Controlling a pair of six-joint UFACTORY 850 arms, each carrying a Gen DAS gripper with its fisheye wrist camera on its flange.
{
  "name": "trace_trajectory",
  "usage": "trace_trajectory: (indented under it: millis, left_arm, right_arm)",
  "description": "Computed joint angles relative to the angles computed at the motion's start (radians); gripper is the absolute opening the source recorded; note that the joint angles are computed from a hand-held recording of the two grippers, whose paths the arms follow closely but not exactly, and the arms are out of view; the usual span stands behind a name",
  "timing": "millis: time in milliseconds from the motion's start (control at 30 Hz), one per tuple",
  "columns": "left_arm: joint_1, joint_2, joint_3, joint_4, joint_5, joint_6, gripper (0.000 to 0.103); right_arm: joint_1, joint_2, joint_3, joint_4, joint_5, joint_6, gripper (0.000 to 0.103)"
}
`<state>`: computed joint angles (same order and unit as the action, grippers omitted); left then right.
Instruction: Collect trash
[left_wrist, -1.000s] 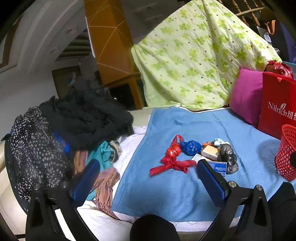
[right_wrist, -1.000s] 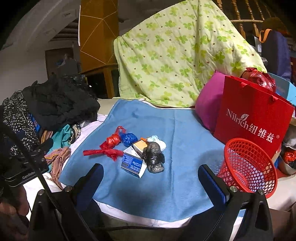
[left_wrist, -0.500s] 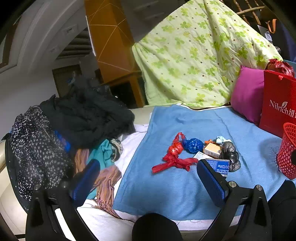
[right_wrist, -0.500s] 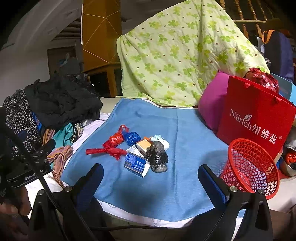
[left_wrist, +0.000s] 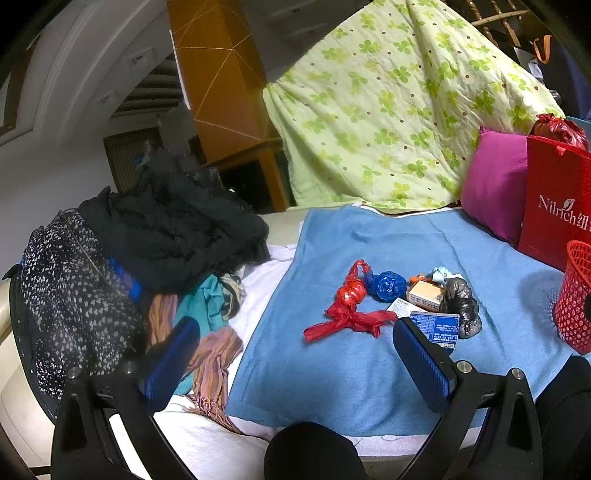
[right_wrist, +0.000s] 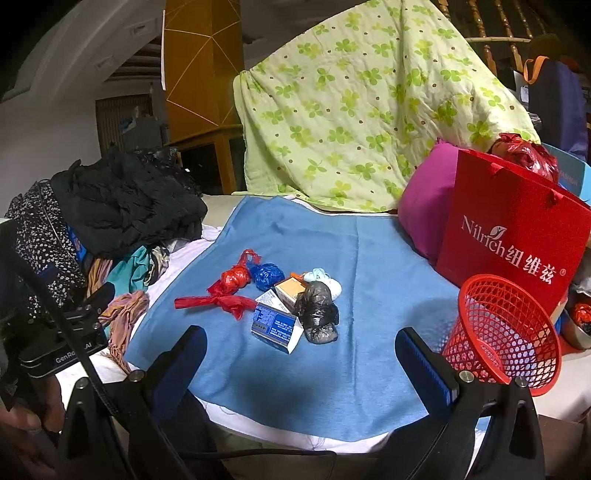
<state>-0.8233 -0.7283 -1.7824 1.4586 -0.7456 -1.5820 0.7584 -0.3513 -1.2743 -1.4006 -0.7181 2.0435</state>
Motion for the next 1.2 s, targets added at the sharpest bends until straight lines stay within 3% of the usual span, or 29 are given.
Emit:
trace_trajectory:
  millis: [500, 667, 867, 1033, 1133, 1200]
  left_arm:
    - [0.010, -0.018, -0.017, -0.046, 0.013, 0.038, 0.103]
    - [0.036, -0.038, -0.026, -0.069, 0.046, 0.052, 0.103]
    - [0.125, -0.107, -0.076, -0.240, 0.142, 0.179, 0.103]
    - [0.202, -0.232, -0.233, -0.513, 0.186, 0.468, 0.103]
    - [0.238, -0.353, -0.424, -0.772, 0.194, 0.763, 0.103]
    - [0.250, -0.459, -0.608, -0.924, 0.121, 0.940, 0.103]
  right_arm:
    - [-0.011, -0.022, -0.015, 0.007, 0.030, -0.004, 0.103]
    - [-0.045, -0.048, -0.023, -0.050, 0.134, 0.020, 0.103]
    - [-0.142, -0.162, -0.091, -0.151, 0.383, 0.010, 0.103]
    - [-0.223, -0.329, -0.270, 0.200, 0.540, -0.446, 0.103]
    - [-0.248, -0.422, -0.378, 0.454, 0.536, -0.760, 0.099]
    - [-0.255, -0.484, -0.457, 0.611, 0.511, -0.969, 0.098]
